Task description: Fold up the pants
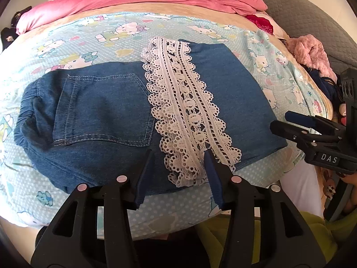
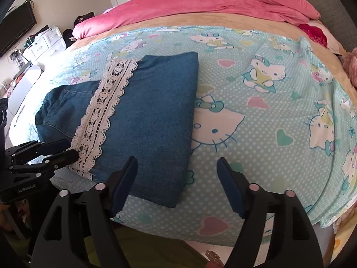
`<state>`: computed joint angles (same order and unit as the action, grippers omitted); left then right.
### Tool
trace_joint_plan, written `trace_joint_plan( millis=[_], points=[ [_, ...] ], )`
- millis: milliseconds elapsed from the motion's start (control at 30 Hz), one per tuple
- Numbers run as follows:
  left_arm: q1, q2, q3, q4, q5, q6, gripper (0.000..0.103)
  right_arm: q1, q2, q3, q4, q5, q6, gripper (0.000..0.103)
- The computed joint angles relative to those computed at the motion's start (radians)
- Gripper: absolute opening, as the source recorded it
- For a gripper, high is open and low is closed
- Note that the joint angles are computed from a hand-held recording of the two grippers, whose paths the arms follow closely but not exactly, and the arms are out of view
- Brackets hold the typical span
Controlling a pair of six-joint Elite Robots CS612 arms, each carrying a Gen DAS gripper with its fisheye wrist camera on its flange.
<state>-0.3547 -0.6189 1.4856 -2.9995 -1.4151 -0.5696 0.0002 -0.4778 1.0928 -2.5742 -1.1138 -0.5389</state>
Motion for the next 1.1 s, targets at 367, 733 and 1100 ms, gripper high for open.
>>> trace_joint_plan(
  millis=[367, 733, 1100],
  points=[
    [-0.007, -0.029, 0.035, -0.039, 0.048, -0.003, 0.067, 0.000, -0.012, 0.016, -0.052, 0.018, 0.023, 0.086],
    [0.000, -0.069, 0.101, -0.100, 0.124, -0.058, 0.086, 0.013, -0.019, 0.006, -0.092, 0.046, 0.034, 0.086],
    [0.036, -0.104, 0.201, -0.150, 0.170, -0.206, 0.087, 0.066, -0.005, -0.071, 0.002, 0.171, -0.014, 0.086]
  ],
)
